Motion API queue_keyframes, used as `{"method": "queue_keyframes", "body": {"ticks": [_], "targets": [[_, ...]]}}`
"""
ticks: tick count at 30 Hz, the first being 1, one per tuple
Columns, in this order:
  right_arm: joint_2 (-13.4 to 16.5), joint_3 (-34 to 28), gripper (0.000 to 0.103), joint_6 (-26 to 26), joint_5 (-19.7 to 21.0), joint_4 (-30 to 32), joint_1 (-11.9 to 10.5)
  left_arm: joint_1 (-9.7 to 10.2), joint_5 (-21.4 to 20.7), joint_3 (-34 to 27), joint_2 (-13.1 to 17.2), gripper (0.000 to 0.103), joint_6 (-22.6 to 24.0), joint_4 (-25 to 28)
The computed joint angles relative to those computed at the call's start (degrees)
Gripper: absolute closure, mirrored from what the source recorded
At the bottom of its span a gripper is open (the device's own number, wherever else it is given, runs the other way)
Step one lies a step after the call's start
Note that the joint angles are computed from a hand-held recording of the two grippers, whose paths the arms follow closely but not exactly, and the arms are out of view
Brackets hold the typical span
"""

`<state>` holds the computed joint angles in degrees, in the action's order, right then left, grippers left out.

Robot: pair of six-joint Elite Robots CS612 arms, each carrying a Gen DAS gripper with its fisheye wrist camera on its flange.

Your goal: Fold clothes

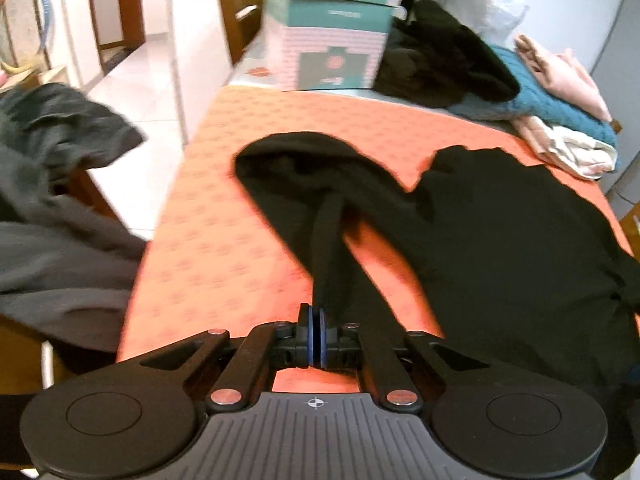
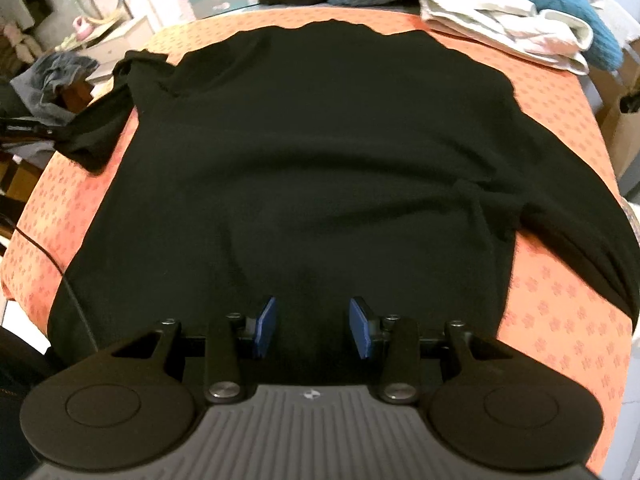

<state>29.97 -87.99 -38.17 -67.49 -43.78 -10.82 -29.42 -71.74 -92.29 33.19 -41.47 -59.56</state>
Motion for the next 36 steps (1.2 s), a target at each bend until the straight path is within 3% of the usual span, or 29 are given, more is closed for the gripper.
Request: {"method": "queue_keyframes", "body": {"ticks": [8,19,25,29,31,33,36], "targets": [[-0.3,0.9,0.057,-1.0,-0.7,0.1,0.9,-0.51,4.8,-6.3,-0.6,0.098,-1.1,13.1],[-1.3,2.5,0.057,-5.5,0.1,1.7,2.9,-1.44,17.1,-13.4,-4.2,0.098,-11.7,32.9],[-1.9,3.4,0.057,-7.6,0.3,2.2,3.7,-1.54,17.9,-15.6,-5.2,0.098,-16.9,42.1],[-1.9,3.5,0.057,-7.6,0.6,2.2,4.1,-1.14,15.2,-17.4,-3.8,0.089,-18.1,42.6],[-2.0,3.5,0.057,-7.4,0.6,1.8,4.1,-1.16,14.2,-17.8,-3.3,0.068,-18.0,41.7],[-2.1,3.6,0.057,-7.0,0.5,1.3,3.9,-1.40,14.2,-18.2,-2.7,0.055,-17.6,39.4],[-2.4,4.0,0.057,-6.2,0.2,0.3,3.6,-1.22,13.5,-17.8,-2.1,0.049,-15.4,34.2]]}}
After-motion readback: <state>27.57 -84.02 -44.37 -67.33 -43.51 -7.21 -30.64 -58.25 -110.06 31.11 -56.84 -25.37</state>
